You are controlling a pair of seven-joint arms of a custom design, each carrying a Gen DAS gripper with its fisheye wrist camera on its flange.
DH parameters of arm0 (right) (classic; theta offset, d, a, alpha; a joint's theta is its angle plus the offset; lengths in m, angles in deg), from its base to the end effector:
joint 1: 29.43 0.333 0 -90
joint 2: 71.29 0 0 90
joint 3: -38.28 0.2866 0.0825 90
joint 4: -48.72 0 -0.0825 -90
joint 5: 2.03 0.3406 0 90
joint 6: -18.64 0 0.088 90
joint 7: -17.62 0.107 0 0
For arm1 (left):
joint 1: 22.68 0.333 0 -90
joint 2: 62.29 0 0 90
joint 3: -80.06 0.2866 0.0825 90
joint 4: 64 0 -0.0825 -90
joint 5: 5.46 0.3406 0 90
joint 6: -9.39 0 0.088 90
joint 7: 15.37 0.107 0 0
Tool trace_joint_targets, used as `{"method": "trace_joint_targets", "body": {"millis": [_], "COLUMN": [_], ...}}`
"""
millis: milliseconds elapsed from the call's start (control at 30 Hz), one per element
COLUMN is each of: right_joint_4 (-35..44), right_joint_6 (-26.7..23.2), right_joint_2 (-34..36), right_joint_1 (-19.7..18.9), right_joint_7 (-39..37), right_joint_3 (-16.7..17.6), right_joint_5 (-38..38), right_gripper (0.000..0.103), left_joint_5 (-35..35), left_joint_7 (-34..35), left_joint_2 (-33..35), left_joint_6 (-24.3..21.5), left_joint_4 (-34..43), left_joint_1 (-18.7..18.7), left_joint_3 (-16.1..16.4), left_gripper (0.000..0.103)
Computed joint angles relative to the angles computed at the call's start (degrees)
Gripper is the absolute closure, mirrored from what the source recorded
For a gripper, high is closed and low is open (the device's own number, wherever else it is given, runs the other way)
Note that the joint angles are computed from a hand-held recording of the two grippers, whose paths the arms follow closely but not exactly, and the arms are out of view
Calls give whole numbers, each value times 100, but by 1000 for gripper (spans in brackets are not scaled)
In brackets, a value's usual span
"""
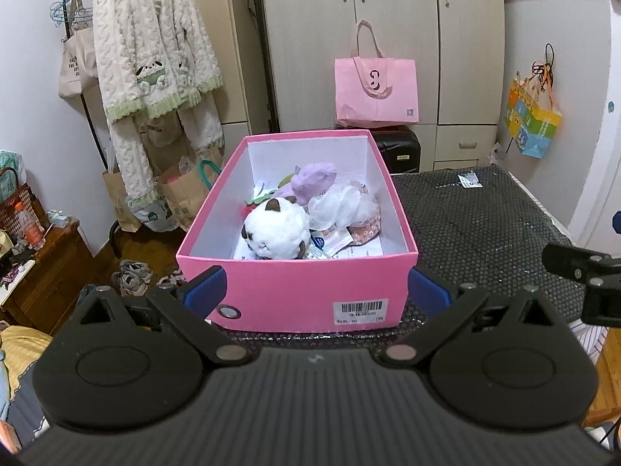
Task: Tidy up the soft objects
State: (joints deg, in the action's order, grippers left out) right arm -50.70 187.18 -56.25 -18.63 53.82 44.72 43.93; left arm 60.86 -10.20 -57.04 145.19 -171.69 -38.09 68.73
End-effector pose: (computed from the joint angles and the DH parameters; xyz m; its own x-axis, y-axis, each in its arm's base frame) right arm 0.6157 0.1342 0.5125 0.4759 -0.8793 0.0194 -0.4547 -0.2649 -0.8504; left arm 0.5236 -0.2482 0.4968 0.3319 -0.9408 -0.0688 -0.5369 -0.1284 -0.8338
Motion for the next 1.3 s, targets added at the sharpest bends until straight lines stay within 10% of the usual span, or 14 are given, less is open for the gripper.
{"method": "trace_joint_targets", "body": {"millis": [1300], "right_joint_4": [-291], "right_joint_6": [910], "right_joint_2": [-62], "right_joint_1": [14], "right_joint_7": [-617], "right_joint_3": [222], "right_joint_5": [696], "right_gripper": [0], "left_joint_5": [520], "left_joint_7": [-428], "left_joint_2": [-43], "left_joint_6": [-260], "left_joint_4": [-136], "left_joint_1": [-64], "left_joint_3": [-41], "left_gripper": [2]}}
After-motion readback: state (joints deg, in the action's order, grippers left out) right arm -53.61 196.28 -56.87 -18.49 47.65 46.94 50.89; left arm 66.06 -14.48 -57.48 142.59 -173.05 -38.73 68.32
